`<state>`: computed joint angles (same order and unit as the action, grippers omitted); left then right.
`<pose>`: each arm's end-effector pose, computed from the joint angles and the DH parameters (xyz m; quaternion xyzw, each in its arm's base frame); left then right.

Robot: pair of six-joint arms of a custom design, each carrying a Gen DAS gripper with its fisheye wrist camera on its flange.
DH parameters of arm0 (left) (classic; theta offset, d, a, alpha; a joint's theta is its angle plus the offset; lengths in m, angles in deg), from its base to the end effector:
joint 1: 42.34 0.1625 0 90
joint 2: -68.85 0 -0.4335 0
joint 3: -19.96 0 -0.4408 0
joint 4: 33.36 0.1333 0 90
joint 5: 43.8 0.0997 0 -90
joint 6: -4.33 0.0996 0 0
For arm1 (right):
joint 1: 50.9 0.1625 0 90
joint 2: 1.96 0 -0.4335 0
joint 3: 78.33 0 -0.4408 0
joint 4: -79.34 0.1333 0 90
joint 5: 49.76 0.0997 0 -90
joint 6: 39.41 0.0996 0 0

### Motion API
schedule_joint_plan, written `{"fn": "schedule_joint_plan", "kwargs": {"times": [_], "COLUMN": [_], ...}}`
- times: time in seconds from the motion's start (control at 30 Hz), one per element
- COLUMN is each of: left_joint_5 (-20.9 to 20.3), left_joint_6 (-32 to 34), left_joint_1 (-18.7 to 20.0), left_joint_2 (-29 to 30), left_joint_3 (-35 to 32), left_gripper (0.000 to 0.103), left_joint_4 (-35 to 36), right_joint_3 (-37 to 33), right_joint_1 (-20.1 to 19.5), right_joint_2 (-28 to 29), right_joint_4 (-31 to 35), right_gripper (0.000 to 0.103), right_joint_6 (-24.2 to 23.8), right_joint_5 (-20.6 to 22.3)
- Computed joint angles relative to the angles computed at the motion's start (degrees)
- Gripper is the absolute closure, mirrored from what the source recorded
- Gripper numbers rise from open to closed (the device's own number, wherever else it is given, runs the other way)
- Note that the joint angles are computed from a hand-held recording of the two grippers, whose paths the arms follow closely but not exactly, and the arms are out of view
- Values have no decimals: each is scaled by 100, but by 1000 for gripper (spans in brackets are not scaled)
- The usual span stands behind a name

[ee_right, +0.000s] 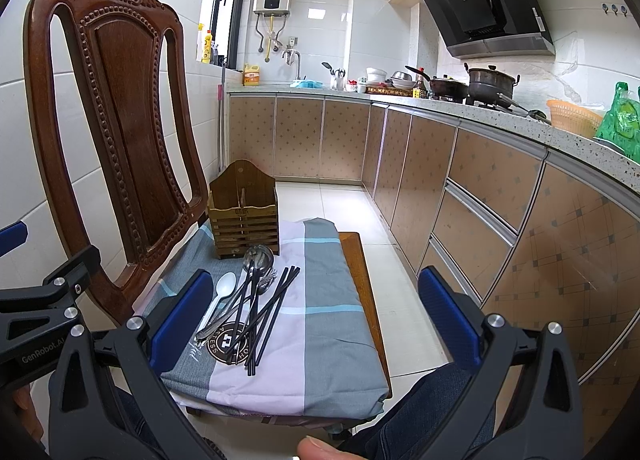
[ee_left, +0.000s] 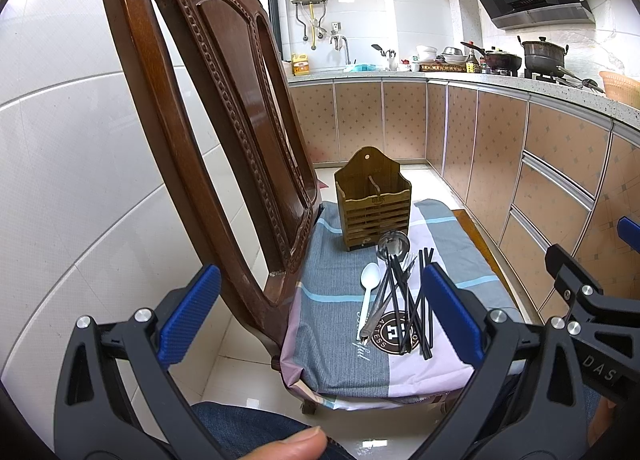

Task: Organize utensils

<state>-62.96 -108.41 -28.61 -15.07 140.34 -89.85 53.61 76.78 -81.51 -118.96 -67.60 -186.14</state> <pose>-0.3384 -0.3167 0.2267 0.1067 0.7381 -0.5101 0.4285 0.3299 -0.3270 0.2837 0.2865 -0.7818 0.4582 0.3110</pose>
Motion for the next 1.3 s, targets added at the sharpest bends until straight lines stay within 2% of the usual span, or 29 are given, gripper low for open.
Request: {"fn": "schedule_joint_plan", "kwargs": {"times": [0.57,0.6,0.7,0.8,0.93,1.0,1.1,1.2,1.3], "left_joint_5": [-6,-6,-51,-146,-222,-218,-209,-223,-232], "left_joint_6": [47,104,568,1131,2227,2552,2991,3563,4732], "left_joint_1": [5,14,173,428,781,969,1262,1656,2176], "left_joint_2": [-8,-19,-37,-148,-142,-26,177,405,745], "left_joint_3": [10,28,117,277,536,579,569,482,344], "left_gripper": [4,4,4,4,4,4,9,22,27], "left_joint_4": [-54,-123,-657,-1304,-2682,-3116,-3651,-4256,-5432], "right_joint_3": [-22,-45,-108,-210,-383,-463,-571,-787,-1144], "right_joint_1": [10,96,28,-213,-600,-792,-1073,-1334,-1549], "right_joint_2": [-11,14,127,294,631,816,997,1218,1493], "right_joint_4": [60,109,-205,-506,-566,-381,208,868,1494], "right_gripper": [3,3,3,3,3,4,17,36,48], "right_joint_6": [17,70,-206,-514,-802,-780,-475,-91,219], "right_joint_5": [-9,-78,-176,-329,-615,-720,-649,-436,-211]}}
